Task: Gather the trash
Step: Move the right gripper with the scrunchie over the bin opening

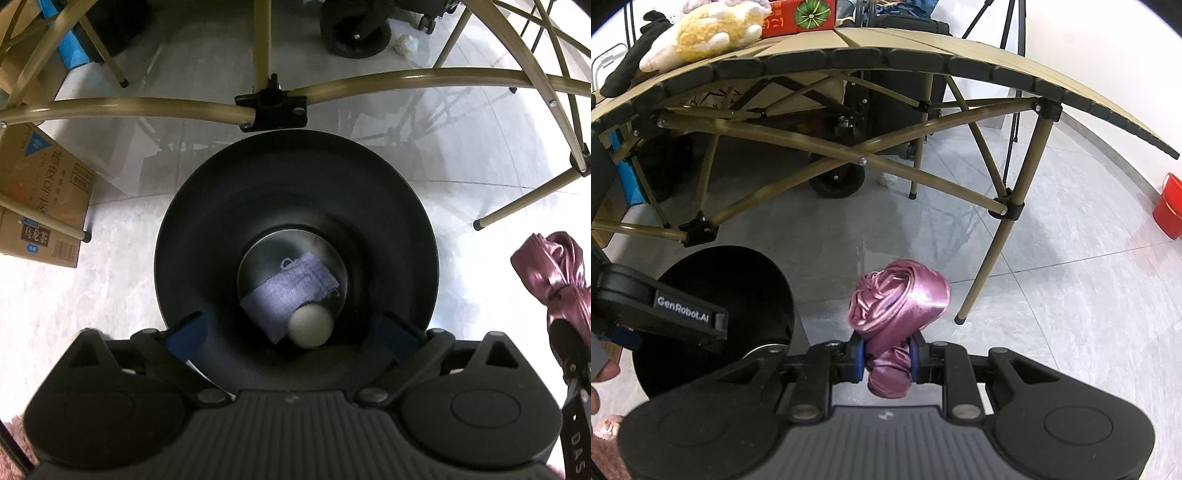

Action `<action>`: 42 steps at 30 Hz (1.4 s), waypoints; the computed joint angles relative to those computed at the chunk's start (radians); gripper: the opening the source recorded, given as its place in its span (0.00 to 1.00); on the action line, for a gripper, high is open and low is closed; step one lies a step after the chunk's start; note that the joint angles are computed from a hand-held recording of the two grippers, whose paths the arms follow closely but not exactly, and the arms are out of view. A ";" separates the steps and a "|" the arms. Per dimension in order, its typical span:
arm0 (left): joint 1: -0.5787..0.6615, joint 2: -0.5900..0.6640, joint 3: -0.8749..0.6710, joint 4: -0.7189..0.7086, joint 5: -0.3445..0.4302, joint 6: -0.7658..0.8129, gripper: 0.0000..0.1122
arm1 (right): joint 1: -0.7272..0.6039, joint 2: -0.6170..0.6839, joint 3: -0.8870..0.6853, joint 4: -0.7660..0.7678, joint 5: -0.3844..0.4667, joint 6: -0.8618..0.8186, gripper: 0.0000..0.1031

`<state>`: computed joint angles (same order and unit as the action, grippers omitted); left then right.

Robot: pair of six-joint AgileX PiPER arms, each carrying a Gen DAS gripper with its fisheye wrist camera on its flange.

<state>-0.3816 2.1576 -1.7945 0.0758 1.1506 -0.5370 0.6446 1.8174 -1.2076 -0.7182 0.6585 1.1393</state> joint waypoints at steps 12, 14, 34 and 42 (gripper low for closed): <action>0.012 -0.027 0.033 -0.002 -0.013 0.011 0.90 | -0.003 0.031 -0.035 0.013 0.001 -0.027 0.21; 0.019 -0.040 0.050 0.001 -0.020 0.011 0.90 | 0.002 0.035 -0.043 0.015 0.001 -0.031 0.21; 0.125 -0.218 0.250 0.067 -0.080 0.012 0.90 | 0.085 0.161 -0.273 0.151 0.033 -0.194 0.21; 0.182 -0.283 0.330 0.091 -0.106 0.028 0.90 | 0.113 0.257 -0.415 0.259 0.080 -0.293 0.21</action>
<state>-0.1993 1.8749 -1.4648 0.1664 1.0444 -0.5090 0.7572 2.0747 -1.6227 -0.4591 0.7385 0.8463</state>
